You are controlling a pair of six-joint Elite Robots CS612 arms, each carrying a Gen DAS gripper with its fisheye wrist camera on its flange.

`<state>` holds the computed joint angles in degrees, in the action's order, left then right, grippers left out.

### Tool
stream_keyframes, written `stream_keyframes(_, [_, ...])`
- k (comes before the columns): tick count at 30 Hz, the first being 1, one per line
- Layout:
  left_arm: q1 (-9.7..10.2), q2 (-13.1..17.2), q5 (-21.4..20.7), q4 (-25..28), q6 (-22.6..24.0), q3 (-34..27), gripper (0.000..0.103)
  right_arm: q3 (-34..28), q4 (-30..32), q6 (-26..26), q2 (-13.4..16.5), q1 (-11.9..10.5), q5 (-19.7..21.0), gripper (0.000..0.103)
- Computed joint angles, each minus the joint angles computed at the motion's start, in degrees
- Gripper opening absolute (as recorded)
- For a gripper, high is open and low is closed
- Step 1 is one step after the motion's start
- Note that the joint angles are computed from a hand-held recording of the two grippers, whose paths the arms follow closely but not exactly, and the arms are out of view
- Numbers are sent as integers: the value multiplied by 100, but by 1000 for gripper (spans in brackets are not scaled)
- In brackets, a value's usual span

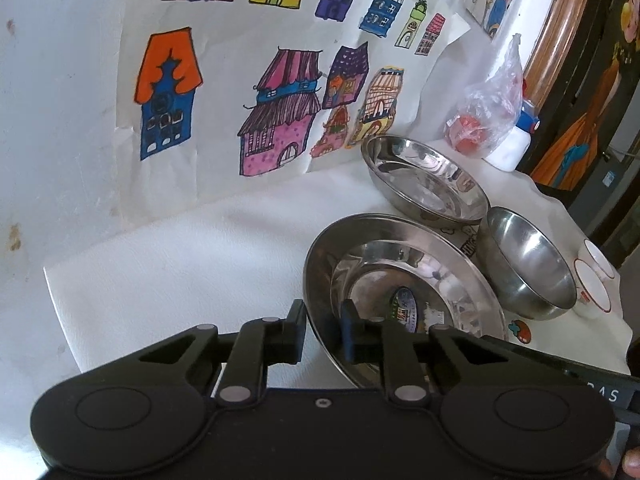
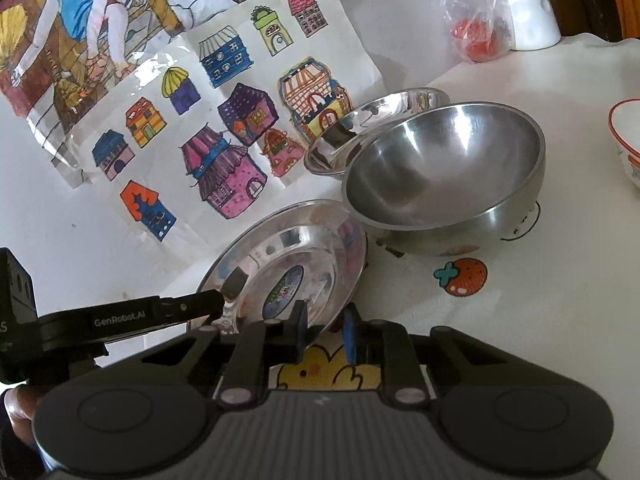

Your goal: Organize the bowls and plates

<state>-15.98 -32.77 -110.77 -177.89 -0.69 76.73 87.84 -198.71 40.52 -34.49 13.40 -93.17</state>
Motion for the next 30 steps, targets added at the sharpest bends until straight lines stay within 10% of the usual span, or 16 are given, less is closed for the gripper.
stream_keyframes(30, [-216,-814,424,-1924,-208,1717,20,1138,-1490,-1044,-549,37,-41,21])
